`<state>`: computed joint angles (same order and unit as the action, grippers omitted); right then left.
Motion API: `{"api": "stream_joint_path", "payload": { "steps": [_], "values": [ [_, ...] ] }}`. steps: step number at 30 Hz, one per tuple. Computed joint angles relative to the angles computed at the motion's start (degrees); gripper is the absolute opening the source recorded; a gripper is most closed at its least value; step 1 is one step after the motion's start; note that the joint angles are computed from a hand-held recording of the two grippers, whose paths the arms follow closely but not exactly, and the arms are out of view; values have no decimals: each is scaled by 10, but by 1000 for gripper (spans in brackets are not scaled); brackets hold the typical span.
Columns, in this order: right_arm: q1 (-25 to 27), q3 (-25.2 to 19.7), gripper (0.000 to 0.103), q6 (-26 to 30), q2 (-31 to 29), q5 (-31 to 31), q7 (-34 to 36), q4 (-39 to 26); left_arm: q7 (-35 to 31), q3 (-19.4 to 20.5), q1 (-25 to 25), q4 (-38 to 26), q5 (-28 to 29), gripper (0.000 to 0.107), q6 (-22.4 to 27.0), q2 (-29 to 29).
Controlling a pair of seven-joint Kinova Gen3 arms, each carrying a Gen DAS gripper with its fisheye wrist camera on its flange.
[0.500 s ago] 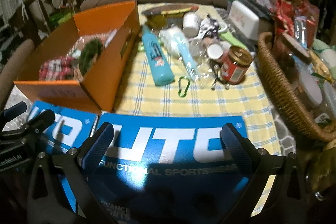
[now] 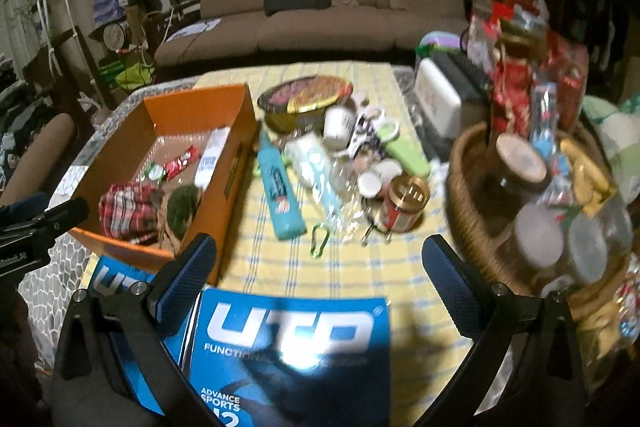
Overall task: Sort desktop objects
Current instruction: 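Move the right tool over the loose items beside the orange box, then grasp the purple-handled eyelash curler with the right tool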
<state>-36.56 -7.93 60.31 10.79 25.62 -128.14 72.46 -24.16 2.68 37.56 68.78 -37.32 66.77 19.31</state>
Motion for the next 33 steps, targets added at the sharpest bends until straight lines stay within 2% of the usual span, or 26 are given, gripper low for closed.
{"api": "stream_joint_path", "payload": {
  "steps": [6,10,15,18,20,21,25,26,30,33],
  "values": [
    [16,6,103,3,10,-11,35,-17,-30,-3,-3,-42,1,103,15,23],
    [41,14,103,-16,15,-37,65,-15,-60,-10,-8,-76,14,103,15,48],
    [80,33,103,-53,27,-102,132,-18,-111,-21,-19,-124,37,103,0,84],
    [149,2,102,-85,37,-172,193,-20,-144,-27,-30,-152,61,103,-15,104],
    [180,-3,98,-96,50,-218,237,-31,-172,-30,-36,-180,75,103,-16,122],
    [182,7,93,-95,59,-238,255,-41,-183,-32,-39,-189,83,103,-19,128],
    [214,12,59,-70,104,-307,300,-99,-230,-33,-49,-241,122,103,-19,160],
    [224,10,56,-64,116,-325,312,-114,-242,-33,-51,-260,130,103,-17,170],
    [219,16,54,-32,170,-331,344,-190,-272,-42,-49,-304,155,103,-10,196],
    [202,22,54,1,216,-322,357,-251,-276,-48,-50,-305,171,103,-15,202]
  ]
}}
